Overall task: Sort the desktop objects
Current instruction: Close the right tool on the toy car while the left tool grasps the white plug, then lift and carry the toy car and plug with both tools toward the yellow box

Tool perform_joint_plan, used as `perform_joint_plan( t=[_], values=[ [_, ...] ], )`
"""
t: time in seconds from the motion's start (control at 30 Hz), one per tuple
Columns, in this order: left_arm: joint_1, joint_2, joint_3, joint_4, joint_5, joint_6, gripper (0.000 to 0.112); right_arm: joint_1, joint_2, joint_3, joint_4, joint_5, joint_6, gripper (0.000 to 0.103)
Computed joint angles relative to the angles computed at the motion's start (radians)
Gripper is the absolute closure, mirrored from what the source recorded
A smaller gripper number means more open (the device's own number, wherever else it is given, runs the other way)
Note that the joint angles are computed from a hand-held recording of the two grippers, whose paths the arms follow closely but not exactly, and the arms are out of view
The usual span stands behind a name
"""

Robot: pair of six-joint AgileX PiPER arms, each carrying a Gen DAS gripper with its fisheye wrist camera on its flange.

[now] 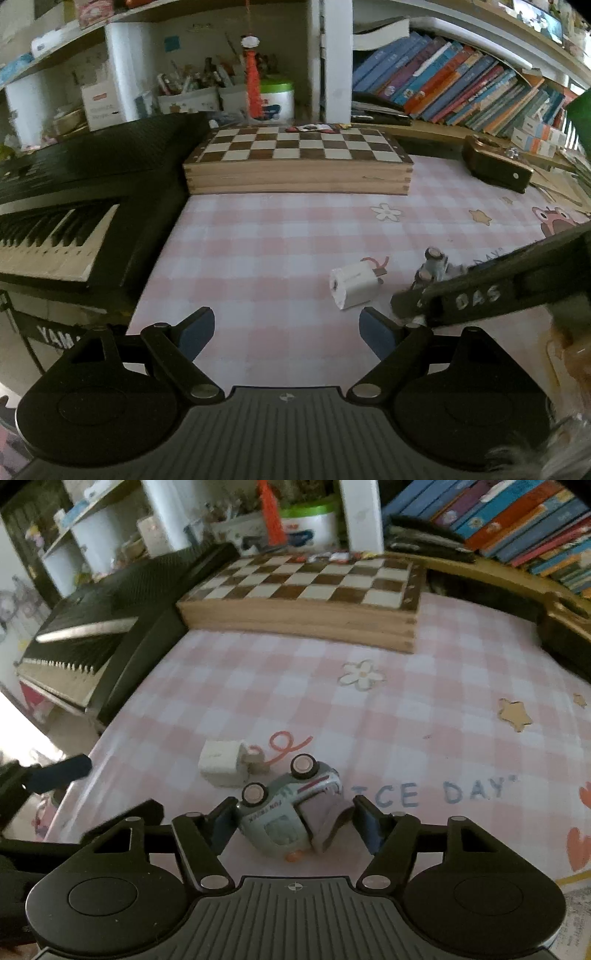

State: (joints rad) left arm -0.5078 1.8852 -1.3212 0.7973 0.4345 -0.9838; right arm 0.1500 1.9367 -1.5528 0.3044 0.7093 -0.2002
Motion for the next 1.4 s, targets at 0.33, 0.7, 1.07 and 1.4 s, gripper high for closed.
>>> perform_joint_plan(
  t=[0.33, 0.7, 1.07, 1.4],
  values=[
    [-0.006, 0.165, -0.208, -0.25, -0.016, 0.263, 0.06, -0.058, -0.151, 0.109, -0.085, -0.143, 0.189, 0.035],
    [-0.022, 0.198, -0.253, -0.248, 0.002, 0.264, 0.083, -0.07, -0.193, 0.154, -0.057, -0.135, 0.195, 0.036],
    [-0.026, -0.056, 0.018, -0.134, -0.085, 0.089, 0.083, -0.038, -0.304, 0.246, -0.083, -0.16, 0.228, 0.035],
    [-0.061, -0.362, 0.276, -0.093, -0.112, -0.007, 0.083, -0.004, -0.486, 0.39, -0.104, -0.167, 0.248, 0.035]
  ],
)
